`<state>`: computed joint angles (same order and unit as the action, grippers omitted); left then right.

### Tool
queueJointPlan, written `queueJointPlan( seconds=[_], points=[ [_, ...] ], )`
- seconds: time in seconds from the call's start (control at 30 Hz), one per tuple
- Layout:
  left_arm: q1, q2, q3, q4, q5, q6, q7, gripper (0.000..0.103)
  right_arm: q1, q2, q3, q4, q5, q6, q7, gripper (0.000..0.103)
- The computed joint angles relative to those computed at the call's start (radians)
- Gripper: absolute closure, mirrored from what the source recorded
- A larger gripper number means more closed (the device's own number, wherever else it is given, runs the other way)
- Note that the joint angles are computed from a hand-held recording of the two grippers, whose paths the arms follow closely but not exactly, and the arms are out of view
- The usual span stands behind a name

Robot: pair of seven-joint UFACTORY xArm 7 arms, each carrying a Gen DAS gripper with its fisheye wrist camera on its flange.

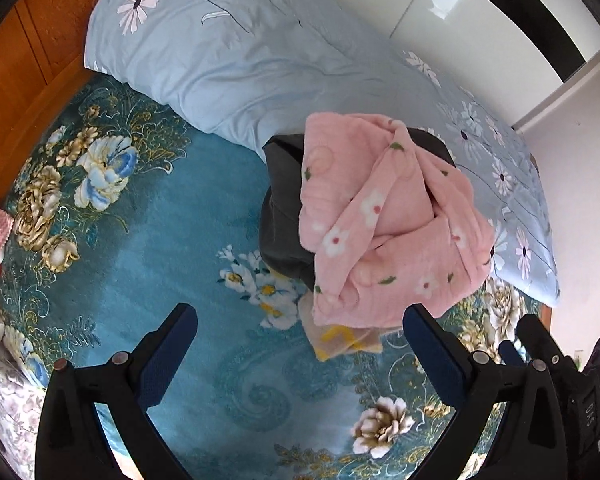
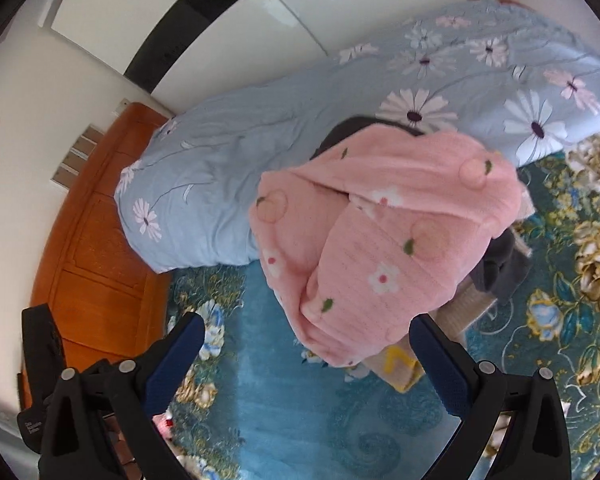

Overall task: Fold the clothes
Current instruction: 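Reach both grippers toward the pink fleece garment on the clothes pile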

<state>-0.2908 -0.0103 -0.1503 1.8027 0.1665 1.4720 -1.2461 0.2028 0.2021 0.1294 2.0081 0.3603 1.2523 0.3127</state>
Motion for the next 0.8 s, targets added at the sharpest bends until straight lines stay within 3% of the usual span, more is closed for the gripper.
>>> queueJointPlan(
  seconds=[0.23, 0.4, 0.8],
  points=[
    [-0.02, 0.078, 0.004, 0.063, 0.004, -0.019, -0.055, 0.001, -0.018, 0.058, -0.004, 0.048, 0.001, 0.034, -0.043, 0.0],
    [-0.022, 0.105, 0.024, 0.058, -0.005, -0.081, -0.121, 0.001, -0.027, 0.103, -0.003, 0.084, -0.007, 0.06, -0.064, 0.0],
    [-0.041, 0.251, 0.061, 0.2, -0.017, -0.018, -0.042, 0.001, -0.033, 0.202, 0.001, 0.162, -0.03, 0.113, -0.065, 0.0]
  ],
)
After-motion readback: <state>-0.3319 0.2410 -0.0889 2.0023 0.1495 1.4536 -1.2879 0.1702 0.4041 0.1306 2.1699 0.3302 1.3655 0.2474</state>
